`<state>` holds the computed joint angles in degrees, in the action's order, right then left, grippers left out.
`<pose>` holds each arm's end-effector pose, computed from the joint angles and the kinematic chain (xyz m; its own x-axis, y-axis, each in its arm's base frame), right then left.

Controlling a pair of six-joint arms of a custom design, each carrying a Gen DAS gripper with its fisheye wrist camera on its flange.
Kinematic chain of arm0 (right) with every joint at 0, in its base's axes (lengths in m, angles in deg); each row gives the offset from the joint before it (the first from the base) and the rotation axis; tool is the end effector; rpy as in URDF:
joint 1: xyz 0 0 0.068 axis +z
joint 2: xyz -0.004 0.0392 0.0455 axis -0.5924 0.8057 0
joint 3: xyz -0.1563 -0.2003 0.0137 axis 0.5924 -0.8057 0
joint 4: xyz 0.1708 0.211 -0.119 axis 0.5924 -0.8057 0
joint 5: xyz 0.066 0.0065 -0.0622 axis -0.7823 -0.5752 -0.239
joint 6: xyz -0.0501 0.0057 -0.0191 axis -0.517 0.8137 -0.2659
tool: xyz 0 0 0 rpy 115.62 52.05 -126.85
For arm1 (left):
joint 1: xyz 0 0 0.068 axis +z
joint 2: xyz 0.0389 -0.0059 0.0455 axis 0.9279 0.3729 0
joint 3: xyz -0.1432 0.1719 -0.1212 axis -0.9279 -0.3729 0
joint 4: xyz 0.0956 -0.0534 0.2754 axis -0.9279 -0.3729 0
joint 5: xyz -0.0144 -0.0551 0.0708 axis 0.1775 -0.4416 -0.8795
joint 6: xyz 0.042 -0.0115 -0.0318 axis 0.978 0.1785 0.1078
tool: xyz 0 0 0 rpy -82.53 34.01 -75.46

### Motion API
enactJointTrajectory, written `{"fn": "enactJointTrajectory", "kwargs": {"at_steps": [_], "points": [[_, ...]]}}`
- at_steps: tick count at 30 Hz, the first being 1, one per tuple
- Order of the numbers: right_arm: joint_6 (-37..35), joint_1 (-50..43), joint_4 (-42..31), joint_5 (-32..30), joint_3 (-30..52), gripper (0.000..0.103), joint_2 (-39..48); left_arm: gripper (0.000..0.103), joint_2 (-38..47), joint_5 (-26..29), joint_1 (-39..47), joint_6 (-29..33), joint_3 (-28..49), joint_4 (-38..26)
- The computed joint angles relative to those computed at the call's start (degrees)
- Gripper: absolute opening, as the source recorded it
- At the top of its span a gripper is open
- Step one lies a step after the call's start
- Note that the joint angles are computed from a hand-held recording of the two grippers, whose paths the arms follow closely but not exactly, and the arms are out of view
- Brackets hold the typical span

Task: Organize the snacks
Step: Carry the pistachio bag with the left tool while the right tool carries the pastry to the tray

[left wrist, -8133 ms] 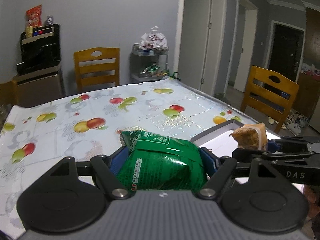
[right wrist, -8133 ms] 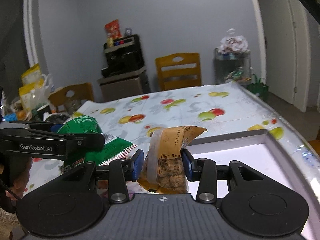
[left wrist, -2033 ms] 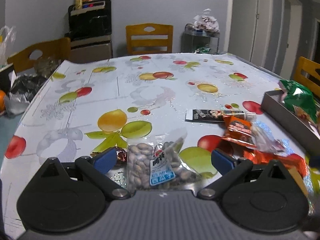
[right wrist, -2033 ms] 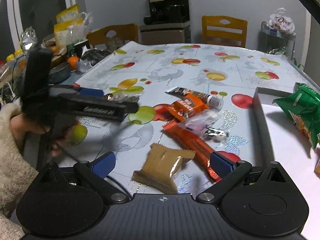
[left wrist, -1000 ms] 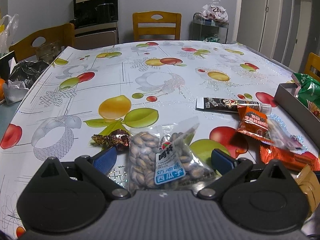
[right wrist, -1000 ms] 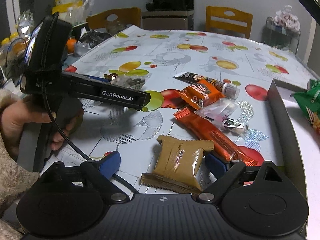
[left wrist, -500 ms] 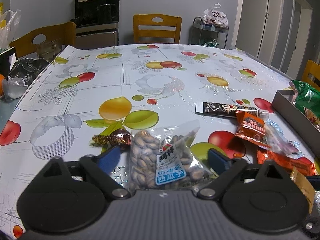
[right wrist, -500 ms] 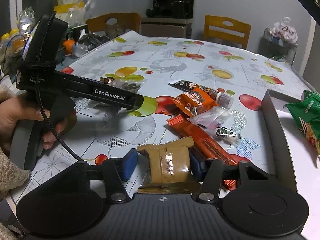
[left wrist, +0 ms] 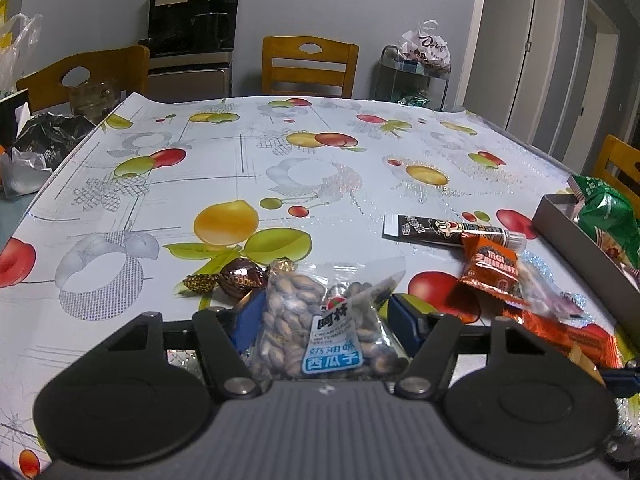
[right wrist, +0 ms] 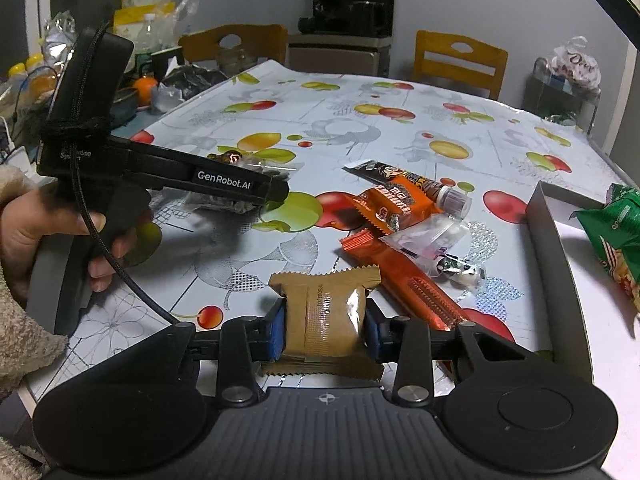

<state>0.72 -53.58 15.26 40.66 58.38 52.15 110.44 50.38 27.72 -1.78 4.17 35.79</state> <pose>0.2109 -0.0448 0.1406 -0.5622 -0.3848 -0.7320 -0.5426 0.8396 -0.0246 0.2387 -0.1821 0.1255 -0.6052 -0.0679 -0.7931 0.0307 0.9936 -0.1085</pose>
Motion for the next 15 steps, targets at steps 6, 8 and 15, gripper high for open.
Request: {"fn": "enactJointTrajectory", "kwargs": {"at_steps": [6,8,15], "points": [[-1.2,-1.3,-1.7,-2.2,0.4,0.039,-0.5,0.062,-1.0,0.7,0.3,-0.2,-0.9,0.8],[-1.6,-1.9,-2.2,-3.2,0.3,0.039,-1.5,0.061,-1.6,0.9,0.3,-0.3,-1.6,1.1],[-3.2,-3.8,-3.8,-6.0,0.9,0.039,-2.4,0.056,-5.8,-0.6,-1.4,-0.5,-4.6,1.1]]}}
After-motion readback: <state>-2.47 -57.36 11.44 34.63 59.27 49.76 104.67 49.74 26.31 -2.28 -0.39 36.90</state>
